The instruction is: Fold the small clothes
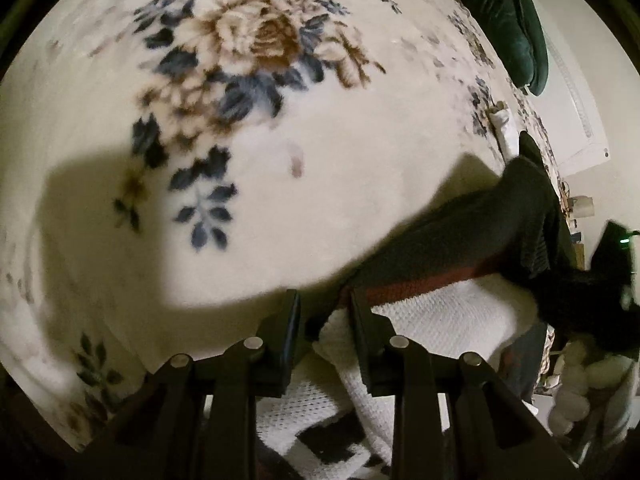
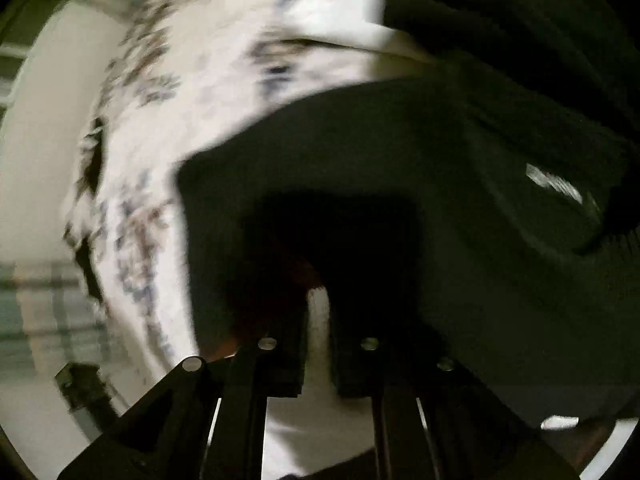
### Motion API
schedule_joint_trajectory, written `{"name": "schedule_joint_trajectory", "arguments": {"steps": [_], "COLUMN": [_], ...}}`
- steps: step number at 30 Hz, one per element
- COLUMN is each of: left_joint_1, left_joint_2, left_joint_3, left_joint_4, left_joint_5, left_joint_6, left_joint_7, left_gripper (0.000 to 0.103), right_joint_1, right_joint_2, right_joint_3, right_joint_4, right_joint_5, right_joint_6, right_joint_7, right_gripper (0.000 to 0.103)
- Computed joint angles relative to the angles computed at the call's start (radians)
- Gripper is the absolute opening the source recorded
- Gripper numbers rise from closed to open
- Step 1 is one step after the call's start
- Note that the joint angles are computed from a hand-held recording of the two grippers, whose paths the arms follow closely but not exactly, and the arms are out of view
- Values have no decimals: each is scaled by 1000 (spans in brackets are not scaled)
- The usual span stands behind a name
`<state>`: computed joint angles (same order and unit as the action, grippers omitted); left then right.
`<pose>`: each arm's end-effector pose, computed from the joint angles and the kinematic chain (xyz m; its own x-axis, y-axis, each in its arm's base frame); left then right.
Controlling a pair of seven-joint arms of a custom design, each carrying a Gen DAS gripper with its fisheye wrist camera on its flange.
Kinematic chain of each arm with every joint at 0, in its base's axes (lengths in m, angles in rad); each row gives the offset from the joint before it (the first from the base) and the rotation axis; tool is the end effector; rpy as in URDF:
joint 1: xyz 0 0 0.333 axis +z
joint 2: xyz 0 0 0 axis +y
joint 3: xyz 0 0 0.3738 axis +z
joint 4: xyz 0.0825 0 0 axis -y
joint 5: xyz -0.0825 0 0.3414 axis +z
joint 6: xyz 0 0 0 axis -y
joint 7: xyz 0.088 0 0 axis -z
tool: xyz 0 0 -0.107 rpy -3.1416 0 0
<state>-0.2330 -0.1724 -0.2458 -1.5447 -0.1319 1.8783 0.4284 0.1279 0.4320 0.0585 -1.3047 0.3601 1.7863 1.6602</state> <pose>0.4013 -0.2401 0.8101 0.5195 -0.7123 0.4720 -0.7629 -0.6354 -0.1193 0.6603 0.1457 0.5669 0.0207 -0.9280 -0.3720 -0.9998 -0.0217 -0.0016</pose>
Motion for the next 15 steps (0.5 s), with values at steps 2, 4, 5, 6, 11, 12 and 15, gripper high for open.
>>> {"name": "schedule_joint_trajectory", "arguments": {"steps": [2, 4, 5, 6, 11, 12, 15], "left_joint_1": [-1, 0, 0, 1, 1, -2, -15], "left_joint_2": [-6, -12, -11, -9, 44, 62, 102], "left_joint_3": [2, 8, 11, 14, 11, 5, -10], "left_joint_4": [-9, -10, -4, 6, 186, 241, 329], "left_joint_5": [-7, -25, -34, -46, -32, -14, 30], "left_joint_6": [2, 2, 1, -5, -150, -190, -226], "left_joint_7": [5, 8, 13, 21, 37, 40, 63], "left_gripper": [26, 26, 26, 26, 43, 55, 66], "right_joint_1": [-8, -8, -11, -27, -54, -64, -94], "right_joint_2": [10, 17, 22, 31, -36, -75, -184], "right_joint_3": [-4, -1, 4, 14, 7, 3, -6], "right_joint_4": [-16, -14, -1, 21, 21, -19, -173], "right_joint_5": [21, 26, 32, 66, 87, 102, 187], "right_joint_6": [-10, -7, -16, -37, -9, 11, 15], "right_joint_7": [39, 45, 38, 27, -38, -58, -98], "right_gripper": [6, 7, 7, 8, 70, 71, 71]}}
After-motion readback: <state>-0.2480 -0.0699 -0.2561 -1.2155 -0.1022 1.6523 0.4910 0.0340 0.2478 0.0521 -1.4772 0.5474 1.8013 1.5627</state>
